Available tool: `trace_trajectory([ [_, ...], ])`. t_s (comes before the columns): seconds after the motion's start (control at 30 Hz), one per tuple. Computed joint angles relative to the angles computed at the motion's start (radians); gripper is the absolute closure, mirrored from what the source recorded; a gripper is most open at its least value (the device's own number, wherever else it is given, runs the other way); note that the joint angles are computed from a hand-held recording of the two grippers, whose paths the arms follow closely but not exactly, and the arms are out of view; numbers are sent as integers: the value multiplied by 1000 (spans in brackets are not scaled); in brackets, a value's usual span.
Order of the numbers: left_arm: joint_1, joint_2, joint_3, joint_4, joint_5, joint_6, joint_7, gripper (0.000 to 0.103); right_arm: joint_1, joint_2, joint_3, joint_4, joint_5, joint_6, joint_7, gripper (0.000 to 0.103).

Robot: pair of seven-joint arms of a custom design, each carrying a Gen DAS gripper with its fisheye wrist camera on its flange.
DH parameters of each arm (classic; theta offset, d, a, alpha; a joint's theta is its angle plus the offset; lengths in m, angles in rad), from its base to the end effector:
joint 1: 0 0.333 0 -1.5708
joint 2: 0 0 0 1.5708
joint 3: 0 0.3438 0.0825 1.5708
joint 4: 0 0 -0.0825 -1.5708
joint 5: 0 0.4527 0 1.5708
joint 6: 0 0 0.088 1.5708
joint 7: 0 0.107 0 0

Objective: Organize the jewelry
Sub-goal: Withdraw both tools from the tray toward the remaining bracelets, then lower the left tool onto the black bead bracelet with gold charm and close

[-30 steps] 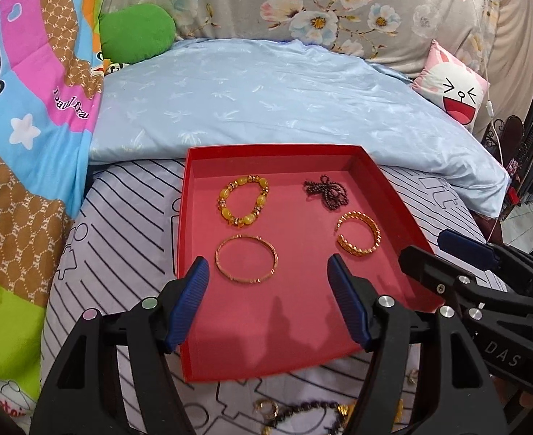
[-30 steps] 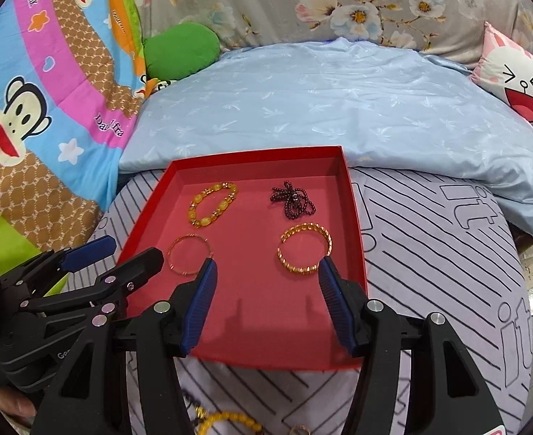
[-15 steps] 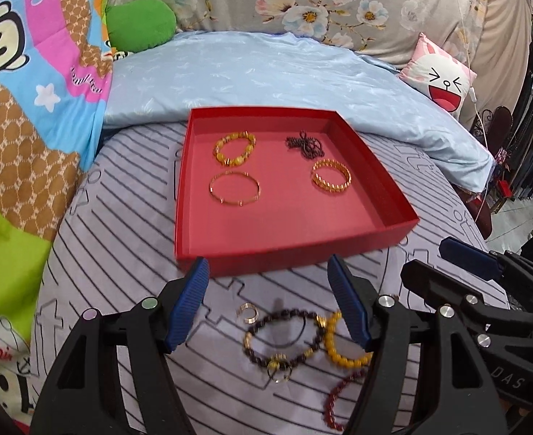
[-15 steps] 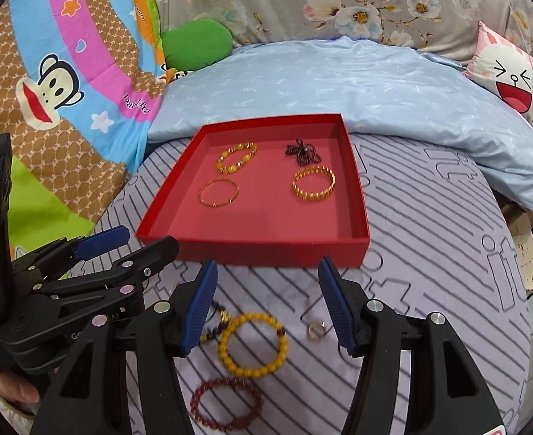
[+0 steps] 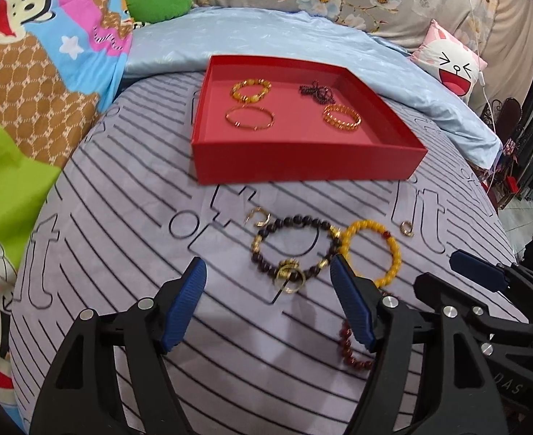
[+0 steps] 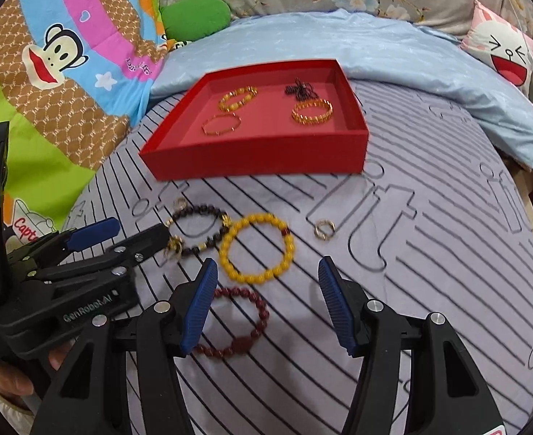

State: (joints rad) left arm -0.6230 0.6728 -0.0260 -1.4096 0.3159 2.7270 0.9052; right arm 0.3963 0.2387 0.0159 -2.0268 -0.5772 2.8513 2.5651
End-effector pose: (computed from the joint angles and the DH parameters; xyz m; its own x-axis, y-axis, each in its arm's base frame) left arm 0.6715 -0.5173 0.3668 -0.2642 -0.9530 0.1486 -0.7880 0.1244 -0.6030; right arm 0.6197 0.3024 0.3741 -0.0313 -0.9899 -0.1384 -0.8030 0.1074 -0.5863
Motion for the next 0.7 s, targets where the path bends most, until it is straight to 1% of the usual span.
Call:
trace_trajectory([
  [0.17, -11, -27, 25, -64, 18, -6, -50, 36, -5, -13, 3, -38, 16, 0, 11, 47],
  [0.27, -4, -29, 23, -72, 24, -17, -73, 36, -10, -12, 8, -47, 30, 0, 8, 47],
  [0.47, -1, -3, 21, -28, 46, -29, -74, 36, -8, -1, 10, -30, 37, -3, -9, 47],
  [0.57, 1, 33, 15, 26, 47, -64, -56, 36, -6, 4, 12, -23, 43, -4, -18, 47],
  [0.63, 1, 39, 11, 33, 48, -77, -45, 36, -7, 6, 13, -20, 49, -4, -26, 46],
  [0.7, -12, 36, 23, 28, 72, -82, -42, 36, -7, 9, 13, -16, 55, -5, -32, 46],
])
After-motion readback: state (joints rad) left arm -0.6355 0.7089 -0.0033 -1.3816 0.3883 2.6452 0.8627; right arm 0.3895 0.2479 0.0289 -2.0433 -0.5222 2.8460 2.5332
